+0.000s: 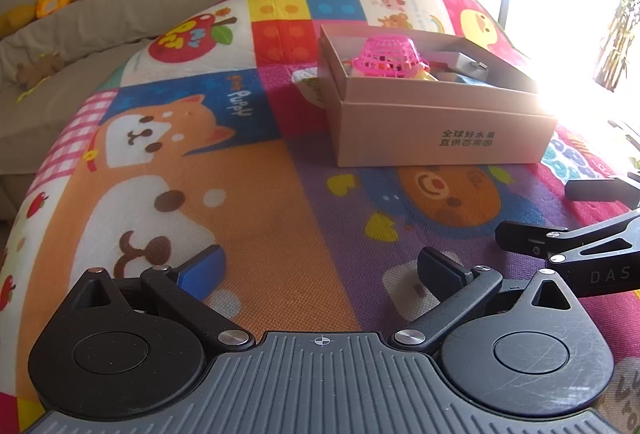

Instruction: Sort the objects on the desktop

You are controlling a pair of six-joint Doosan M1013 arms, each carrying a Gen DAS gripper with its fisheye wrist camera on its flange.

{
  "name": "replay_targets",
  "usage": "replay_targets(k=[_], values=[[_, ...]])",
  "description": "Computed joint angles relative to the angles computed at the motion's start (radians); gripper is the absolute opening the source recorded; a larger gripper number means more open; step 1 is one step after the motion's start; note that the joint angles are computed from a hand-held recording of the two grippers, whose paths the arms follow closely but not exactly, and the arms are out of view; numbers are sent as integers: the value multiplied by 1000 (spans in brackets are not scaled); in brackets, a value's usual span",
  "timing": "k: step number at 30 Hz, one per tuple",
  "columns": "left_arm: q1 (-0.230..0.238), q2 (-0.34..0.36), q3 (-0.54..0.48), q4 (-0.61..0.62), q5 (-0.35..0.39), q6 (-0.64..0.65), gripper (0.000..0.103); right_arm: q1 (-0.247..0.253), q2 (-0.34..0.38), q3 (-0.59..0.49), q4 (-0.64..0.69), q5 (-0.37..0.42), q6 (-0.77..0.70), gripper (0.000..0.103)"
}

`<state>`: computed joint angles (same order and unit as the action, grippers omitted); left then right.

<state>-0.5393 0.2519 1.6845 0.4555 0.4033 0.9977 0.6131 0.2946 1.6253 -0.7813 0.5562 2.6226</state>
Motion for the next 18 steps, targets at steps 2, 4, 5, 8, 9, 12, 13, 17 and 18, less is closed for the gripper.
replay_targets(k=[2,4,5,8,9,12,13,17,18], values=[[-2,2,-3,8,6,-7,103,0,1,-1,-1,1,0,103],[-3,1,-3,7,6,-7,103,1,1,-1,-1,1,1,103],[-2,2,-4,6,6,-6,103,1,0,0,-2,2,1,103],[-2,2,-4,6,6,-4,103,1,0,0,-1,2,1,103],[-2,2,-4,6,6,-4,103,1,0,0,-2,2,1,103],[-1,2,-4,-1,3,-2,103,1,0,0,-1,1,1,103],[-1,3,-4,-2,3,0,103,1,0,0,-2,2,1,103],[-1,2,-3,-4,2,1,103,1,0,0,-2,1,1,103],[-1,2,-4,-4,3,0,103,1,0,0,-2,1,1,103]])
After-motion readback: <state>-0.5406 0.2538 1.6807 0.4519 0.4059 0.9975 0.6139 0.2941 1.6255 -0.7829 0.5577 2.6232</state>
